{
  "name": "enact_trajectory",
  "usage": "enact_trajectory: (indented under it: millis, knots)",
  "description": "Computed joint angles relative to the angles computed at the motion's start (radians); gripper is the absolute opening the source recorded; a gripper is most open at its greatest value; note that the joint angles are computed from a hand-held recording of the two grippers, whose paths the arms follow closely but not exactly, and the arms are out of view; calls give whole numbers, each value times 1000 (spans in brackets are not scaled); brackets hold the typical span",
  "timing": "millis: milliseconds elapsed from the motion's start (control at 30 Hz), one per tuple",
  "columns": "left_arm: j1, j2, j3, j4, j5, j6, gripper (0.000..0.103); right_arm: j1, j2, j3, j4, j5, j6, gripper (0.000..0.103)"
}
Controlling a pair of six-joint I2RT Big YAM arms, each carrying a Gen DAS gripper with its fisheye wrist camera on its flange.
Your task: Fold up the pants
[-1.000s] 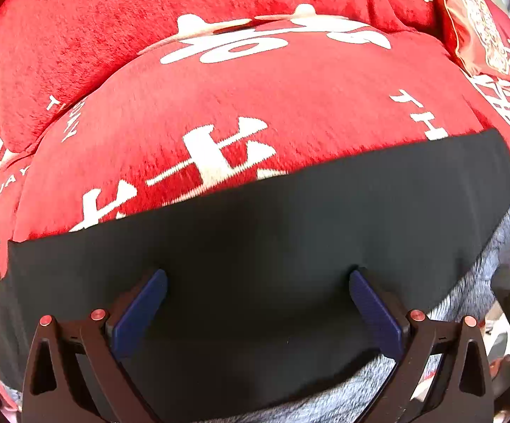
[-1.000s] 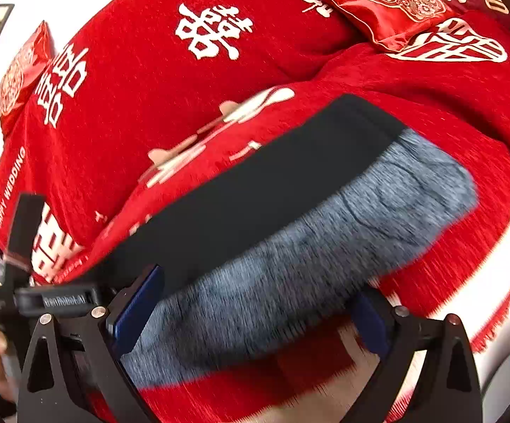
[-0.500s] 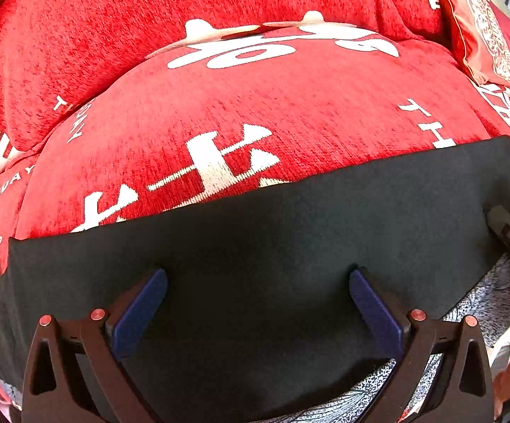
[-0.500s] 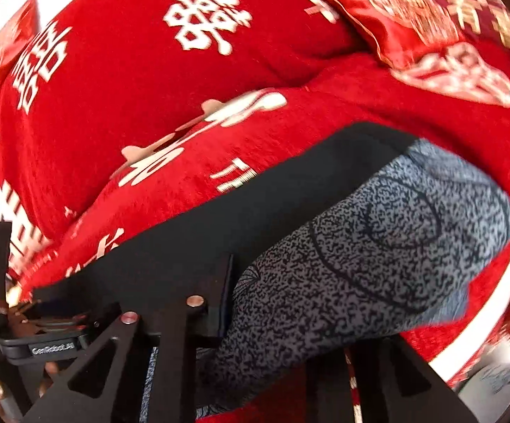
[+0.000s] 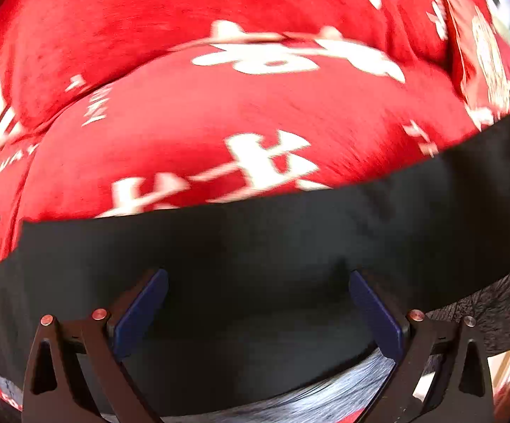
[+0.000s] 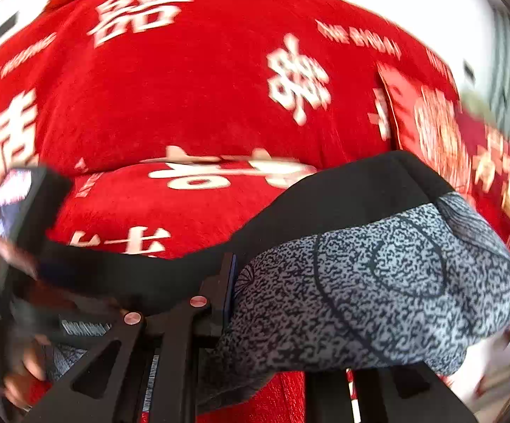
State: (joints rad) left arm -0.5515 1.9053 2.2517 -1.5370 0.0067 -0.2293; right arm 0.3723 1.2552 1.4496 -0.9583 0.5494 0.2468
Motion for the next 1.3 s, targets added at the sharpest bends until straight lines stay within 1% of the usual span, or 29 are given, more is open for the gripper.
enact_trajectory:
  millis: [33,100,167,300,433,567,600,700,733,800,867,900,933,967,1000,1033,1067,1100,1133,1167,1200,1233,1300]
  knots:
    - [25,-23,-24,15,8,-11,103,34,11,11,7,39,-30,17]
    - [72,-55,-57,23,24,-30,103,94,39,31,23,91,-76,16]
    - [122,-91,-101,31,46,-36,103,134,69,48,28,115,-96,16]
    - [192,-149,-191,42,66,-41,103,200,140,92,17,135,-121,15]
    - [258,-216,-301,74,123,-54,103,249,186,118,13,125,-126,14]
    - [326,-271,-388,95,154,-67,103,308,236,119,26,158,-201,14]
    - [339,-279,-400,97,157,-69,103,325,252,112,32,174,-231,14]
    - [381,-296,-427,96,164,-77,103,351,283,94,23,215,-273,14]
    - [395,-303,-433,99,169,-83,103,353,295,94,9,224,-280,15]
    - [417,-310,-433,101,173,-101,103,349,311,108,-22,212,-273,15]
    - [435,-310,-418,104,189,-121,103,346,320,119,-50,221,-280,18]
    - [435,-309,-407,106,196,-126,103,345,329,134,-69,221,-274,29]
    - [430,-305,-393,104,205,-122,103,344,338,156,-103,197,-258,41]
    - [420,-298,-376,98,211,-111,103,343,343,176,-133,168,-240,46]
    - [406,-295,-362,94,215,-97,103,343,340,197,-166,122,-220,53]
    - [390,-295,-352,94,220,-81,103,345,335,217,-197,78,-203,55]
    - [379,-296,-345,94,224,-66,103,342,319,228,-225,17,-185,60]
    - [366,-299,-340,96,230,-50,103,339,297,223,-234,-29,-170,64]
    - [354,-301,-333,97,238,-35,103,331,254,208,-234,-92,-146,69]
    - [347,-301,-328,96,243,-25,103,337,227,195,-230,-114,-119,72]
    - [333,-301,-327,91,240,-14,103,319,176,164,-206,-149,-83,78]
    - [324,-297,-319,81,235,-3,103,303,146,144,-193,-169,-52,79]
    - [294,-296,-329,77,216,18,103,228,80,96,-156,-261,45,79]
